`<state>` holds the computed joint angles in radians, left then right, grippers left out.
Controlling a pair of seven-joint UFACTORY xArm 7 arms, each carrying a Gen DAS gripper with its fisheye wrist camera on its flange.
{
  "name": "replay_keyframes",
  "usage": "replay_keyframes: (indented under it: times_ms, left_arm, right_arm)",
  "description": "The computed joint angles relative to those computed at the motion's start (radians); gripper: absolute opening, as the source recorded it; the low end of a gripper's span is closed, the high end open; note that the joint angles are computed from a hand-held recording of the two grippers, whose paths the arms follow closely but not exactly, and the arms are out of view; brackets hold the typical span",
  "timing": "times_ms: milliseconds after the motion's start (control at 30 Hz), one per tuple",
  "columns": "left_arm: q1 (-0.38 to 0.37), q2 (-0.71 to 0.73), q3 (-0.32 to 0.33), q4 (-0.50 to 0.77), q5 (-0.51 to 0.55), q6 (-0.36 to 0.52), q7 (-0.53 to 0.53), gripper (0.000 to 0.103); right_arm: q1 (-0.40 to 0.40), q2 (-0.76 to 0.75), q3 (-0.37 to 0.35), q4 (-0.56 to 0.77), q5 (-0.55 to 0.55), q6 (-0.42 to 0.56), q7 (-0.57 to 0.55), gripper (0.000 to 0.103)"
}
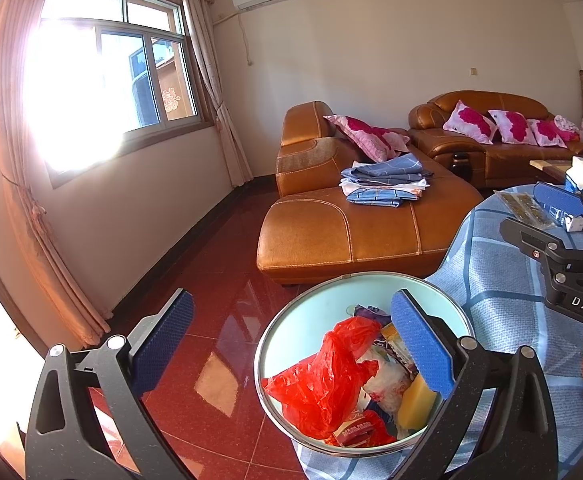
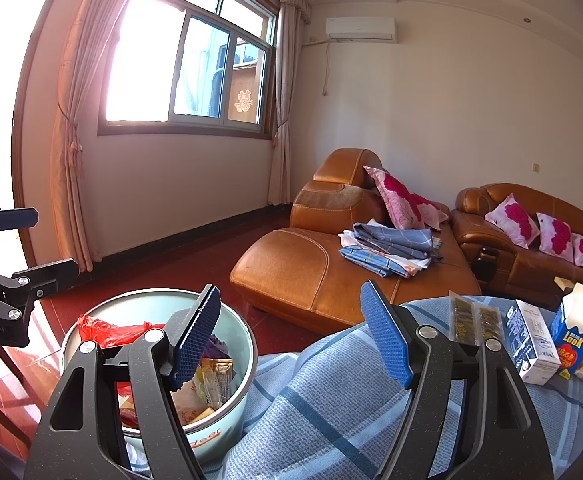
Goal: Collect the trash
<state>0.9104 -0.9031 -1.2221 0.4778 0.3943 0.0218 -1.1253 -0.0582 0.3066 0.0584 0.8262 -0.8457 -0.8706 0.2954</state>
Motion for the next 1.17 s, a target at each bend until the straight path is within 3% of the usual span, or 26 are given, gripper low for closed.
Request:
replay_keyframes:
  times_ms: [800,1067,1167]
  left_arm:
    - [0.021,0.008,-0.035,0.025,0.011,0.008,0.02,0.094]
    - [0.005,0.032,-0.008,0.015,-0.008,-0.023,0.03,0.097]
    - [0.005,0.039,-0.005,0.013,-0.011,-0.032,0.036,0.097]
  right_arm:
    - [-0.004,0.009,0.001,0.011,-0.001,0.002,-0.001,0.075]
    - [-0.006,-0.002,-0.005,-0.018,0.055,-0.019,-0.014,0.075]
    - [-0.005,-0.029,-0.012,-0.038,0.085,0.021,-0.021,0.075]
